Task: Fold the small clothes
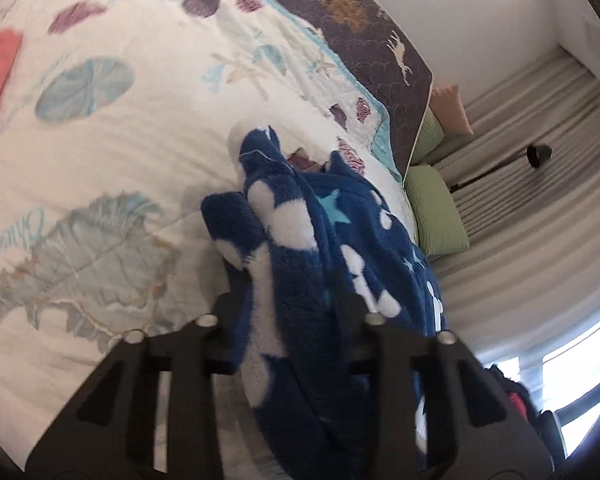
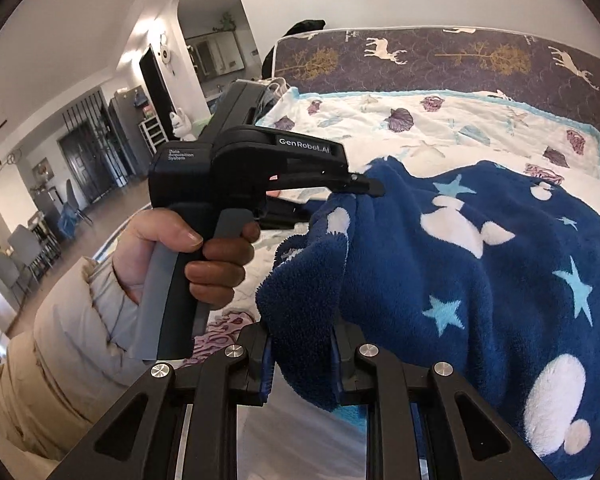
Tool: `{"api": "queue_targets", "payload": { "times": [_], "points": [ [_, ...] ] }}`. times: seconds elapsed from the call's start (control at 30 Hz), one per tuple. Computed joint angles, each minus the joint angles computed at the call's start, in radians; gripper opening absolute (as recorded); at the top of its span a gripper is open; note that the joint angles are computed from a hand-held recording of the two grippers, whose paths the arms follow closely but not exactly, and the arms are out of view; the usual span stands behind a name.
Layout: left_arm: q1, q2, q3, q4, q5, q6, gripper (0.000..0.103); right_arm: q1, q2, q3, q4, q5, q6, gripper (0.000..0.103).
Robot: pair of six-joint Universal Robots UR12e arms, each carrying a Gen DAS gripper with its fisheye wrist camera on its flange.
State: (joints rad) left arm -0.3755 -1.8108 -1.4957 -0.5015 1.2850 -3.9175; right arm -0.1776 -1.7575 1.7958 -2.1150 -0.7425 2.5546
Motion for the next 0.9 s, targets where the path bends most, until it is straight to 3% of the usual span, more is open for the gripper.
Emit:
{"api": "queue_targets", "payload": {
  "times": [0.1, 0.2, 0.4, 0.6, 0.73, 0.83, 0.87, 0.9],
  "points": [
    [-0.016, -0.003, 0.038, -0.018, 0.032, 0.015, 0.029, -0.028, -0.009, 0.003, -0.002, 0.040, -0.005, 0.021],
    [-0.038, -0.021, 0.099, -0.029, 0.051, 0.051, 0.027, -0.062, -0.027, 0.020, -0.066, 0.070, 0.012, 0.021],
    [-0.119, -0.123, 0.338, -0.161, 0.140, 0.199, 0.026, -0.182, -0.049, 0.043, -0.147, 0.186, 0.100, 0.021],
    [-0.197, -0.294, 0.646, -0.324, 0.169, 0.352, 0.026, -0.325, -0.049, 0.065, -0.276, 0.286, 0.258, 0.021],
    [-0.248, -0.450, 0.912, -0.484, 0.178, 0.455, 0.026, -0.406, -0.028, 0.076, -0.339, 0.312, 0.373, 0.021],
    [-0.273, -0.575, 1.118, -0.617, 0.177, 0.498, 0.016, -0.455, -0.017, 0.088, -0.311, 0.314, 0.418, 0.021],
    [-0.277, -0.611, 1.177, -0.653, 0.182, 0.498, 0.006, -0.470, -0.010, 0.089, -0.277, 0.316, 0.411, 0.021],
    [-0.281, -0.648, 1.237, -0.703, 0.178, 0.493, 0.006, -0.482, -0.001, 0.089, -0.221, 0.310, 0.397, 0.021]
  ]
}}
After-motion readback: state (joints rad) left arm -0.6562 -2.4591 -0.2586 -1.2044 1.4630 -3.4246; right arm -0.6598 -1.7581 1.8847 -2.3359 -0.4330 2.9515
